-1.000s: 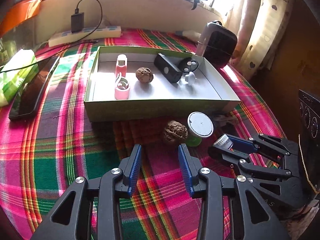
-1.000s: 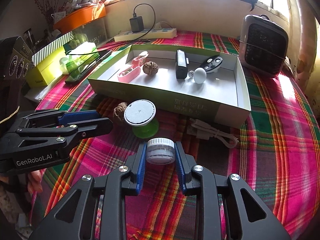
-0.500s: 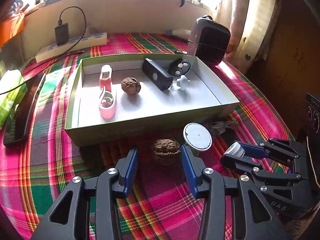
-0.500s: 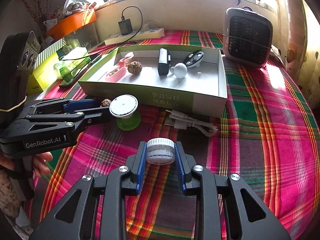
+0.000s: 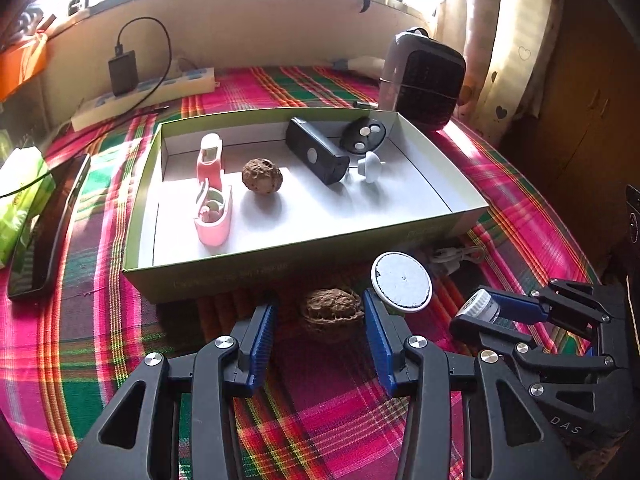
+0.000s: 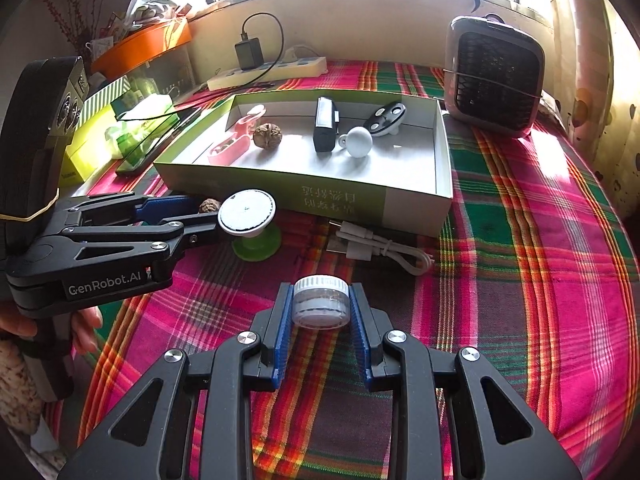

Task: Organize objects
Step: 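Close the left gripper around the walnut beside the box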

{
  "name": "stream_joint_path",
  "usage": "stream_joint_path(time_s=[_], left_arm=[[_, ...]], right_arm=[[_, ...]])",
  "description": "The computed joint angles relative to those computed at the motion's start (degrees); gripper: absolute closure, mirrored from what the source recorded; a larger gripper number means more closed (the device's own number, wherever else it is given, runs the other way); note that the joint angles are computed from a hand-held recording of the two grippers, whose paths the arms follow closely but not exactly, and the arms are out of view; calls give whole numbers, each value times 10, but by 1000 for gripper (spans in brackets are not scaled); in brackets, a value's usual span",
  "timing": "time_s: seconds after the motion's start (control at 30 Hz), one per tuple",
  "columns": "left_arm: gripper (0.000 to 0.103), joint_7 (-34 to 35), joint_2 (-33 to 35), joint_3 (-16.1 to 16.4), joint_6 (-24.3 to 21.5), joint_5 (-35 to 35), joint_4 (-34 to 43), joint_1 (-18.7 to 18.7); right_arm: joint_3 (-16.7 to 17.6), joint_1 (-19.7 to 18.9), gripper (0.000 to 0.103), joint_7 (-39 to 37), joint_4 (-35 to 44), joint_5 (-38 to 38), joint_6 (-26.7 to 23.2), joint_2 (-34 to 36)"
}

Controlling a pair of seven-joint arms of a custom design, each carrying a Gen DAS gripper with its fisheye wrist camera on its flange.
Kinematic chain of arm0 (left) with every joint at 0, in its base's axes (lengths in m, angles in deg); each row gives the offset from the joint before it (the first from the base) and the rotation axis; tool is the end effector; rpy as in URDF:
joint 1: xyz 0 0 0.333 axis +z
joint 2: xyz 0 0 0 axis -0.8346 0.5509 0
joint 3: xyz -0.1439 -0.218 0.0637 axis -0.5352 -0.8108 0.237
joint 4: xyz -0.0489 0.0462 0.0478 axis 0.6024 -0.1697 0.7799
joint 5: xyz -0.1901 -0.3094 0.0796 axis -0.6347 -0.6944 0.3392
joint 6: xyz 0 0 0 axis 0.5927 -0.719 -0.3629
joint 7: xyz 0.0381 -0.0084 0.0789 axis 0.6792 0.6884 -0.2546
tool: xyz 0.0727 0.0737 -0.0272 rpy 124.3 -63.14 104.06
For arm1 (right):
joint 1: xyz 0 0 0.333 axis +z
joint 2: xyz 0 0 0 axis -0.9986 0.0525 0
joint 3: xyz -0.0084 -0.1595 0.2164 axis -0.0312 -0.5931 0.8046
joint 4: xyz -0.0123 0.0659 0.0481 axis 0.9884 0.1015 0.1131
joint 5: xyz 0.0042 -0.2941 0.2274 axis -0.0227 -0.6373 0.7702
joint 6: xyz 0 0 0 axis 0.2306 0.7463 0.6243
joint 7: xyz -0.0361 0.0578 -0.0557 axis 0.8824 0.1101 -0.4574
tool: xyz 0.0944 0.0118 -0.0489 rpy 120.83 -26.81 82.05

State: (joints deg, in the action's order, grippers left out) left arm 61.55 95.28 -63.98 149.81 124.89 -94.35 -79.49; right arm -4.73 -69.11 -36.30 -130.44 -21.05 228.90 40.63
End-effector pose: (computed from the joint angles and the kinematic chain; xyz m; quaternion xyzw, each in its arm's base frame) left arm 0.5222 -0.3656 0.3770 -0.6872 0.6387 -0.2895 0.1897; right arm 0.5184 0.1855 0.3636 -0.8230 0.4549 -0.1129 0.3209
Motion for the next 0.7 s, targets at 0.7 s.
stream_joint_path(time_s=[0.7], left_arm=[[72, -27, -6, 2, -20, 19, -3, -4]], right_arm=[[0, 1, 75, 1, -1, -1, 1, -1]])
